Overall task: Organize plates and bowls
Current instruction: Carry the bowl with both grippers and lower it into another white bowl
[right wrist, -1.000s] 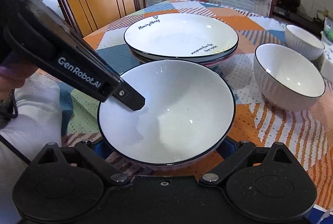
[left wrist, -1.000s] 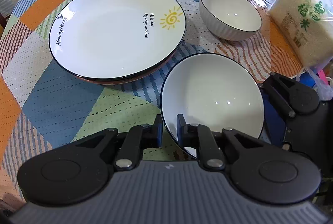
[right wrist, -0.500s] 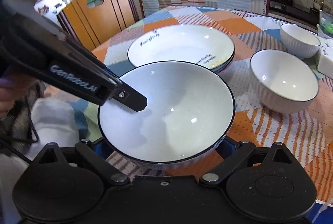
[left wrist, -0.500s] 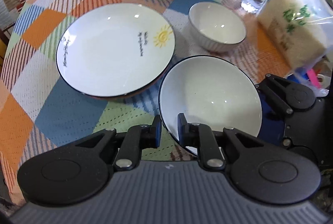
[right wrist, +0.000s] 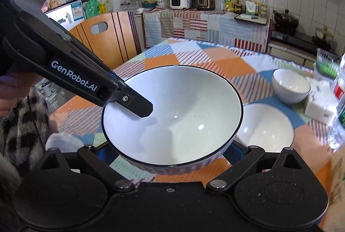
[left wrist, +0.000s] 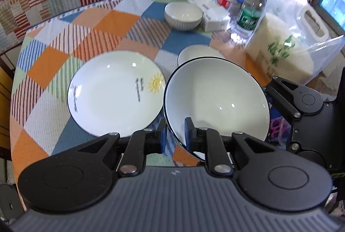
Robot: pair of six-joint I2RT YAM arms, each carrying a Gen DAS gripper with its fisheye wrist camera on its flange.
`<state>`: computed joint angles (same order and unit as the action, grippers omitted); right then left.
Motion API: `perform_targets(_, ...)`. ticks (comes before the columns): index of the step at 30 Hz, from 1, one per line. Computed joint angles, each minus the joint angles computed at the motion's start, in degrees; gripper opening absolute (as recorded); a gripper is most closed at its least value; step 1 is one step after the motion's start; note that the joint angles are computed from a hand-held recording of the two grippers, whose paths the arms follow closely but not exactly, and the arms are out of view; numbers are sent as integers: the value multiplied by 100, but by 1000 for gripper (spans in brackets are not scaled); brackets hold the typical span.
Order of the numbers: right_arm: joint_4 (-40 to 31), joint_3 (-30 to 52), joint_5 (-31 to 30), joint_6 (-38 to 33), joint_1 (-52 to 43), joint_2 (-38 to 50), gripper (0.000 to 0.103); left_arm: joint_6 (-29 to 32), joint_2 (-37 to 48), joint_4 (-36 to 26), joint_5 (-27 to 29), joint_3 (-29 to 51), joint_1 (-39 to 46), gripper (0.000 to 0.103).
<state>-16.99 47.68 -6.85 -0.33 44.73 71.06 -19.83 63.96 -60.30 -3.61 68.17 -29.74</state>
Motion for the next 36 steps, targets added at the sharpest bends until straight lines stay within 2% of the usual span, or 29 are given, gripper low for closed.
perform_targets(12,-1125,1008,-121,-241,-517,69,100,180,861,-168,301,1194,105,15)
perform_targets(19,-1450,1542,-482,-897,-1181,542,100,179,1778,74,302,1768,49,15)
perform_targets(25,-1721,2100,-1075,-1660,-1810,1261,100,66,2361,367,484,1958,164,16)
perform_targets(29,-1928,2479,-1252,-2135,-2072,1743,100,49,2789,565,498,2067,204,16)
perform_targets(36,-1955,2832,-1367,-2038,-2267,2641,99,141,3645,615,277,2388,204,16)
